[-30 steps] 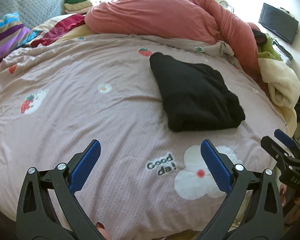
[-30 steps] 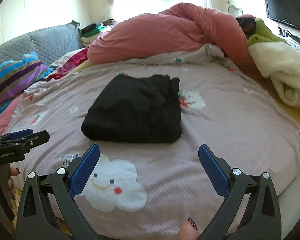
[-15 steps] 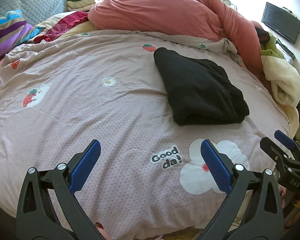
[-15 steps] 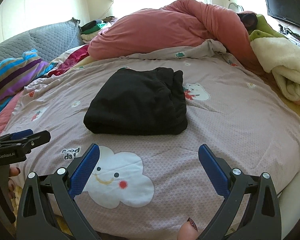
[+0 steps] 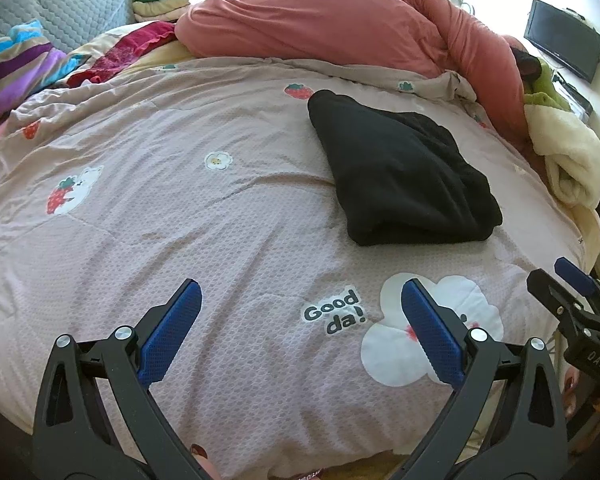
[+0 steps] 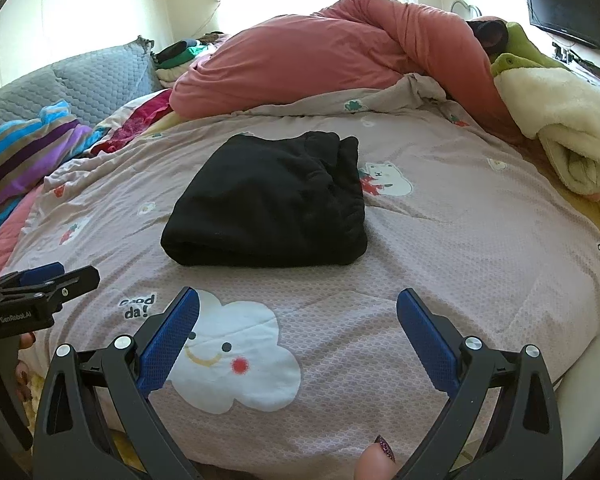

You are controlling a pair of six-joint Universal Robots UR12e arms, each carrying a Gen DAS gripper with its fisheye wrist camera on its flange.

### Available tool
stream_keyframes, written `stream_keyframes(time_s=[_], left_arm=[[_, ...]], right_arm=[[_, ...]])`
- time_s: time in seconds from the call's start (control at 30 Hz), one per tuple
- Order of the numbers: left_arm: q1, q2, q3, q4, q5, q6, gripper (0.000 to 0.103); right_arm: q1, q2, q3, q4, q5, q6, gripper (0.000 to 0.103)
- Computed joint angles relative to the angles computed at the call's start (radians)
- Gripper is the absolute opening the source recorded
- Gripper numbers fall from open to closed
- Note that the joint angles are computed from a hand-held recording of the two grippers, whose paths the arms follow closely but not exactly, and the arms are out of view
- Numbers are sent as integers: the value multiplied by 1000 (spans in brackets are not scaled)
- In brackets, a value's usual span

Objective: Fold small clothes

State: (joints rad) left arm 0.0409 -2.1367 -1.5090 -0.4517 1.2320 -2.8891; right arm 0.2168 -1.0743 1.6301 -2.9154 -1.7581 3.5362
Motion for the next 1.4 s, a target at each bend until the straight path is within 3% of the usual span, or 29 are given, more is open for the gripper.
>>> stream_keyframes(time_s=[1.4], left_arm=[[0,-1,6,-9,47,-20,94]], right_arm=[[1,-1,-2,14,4,-11,98]])
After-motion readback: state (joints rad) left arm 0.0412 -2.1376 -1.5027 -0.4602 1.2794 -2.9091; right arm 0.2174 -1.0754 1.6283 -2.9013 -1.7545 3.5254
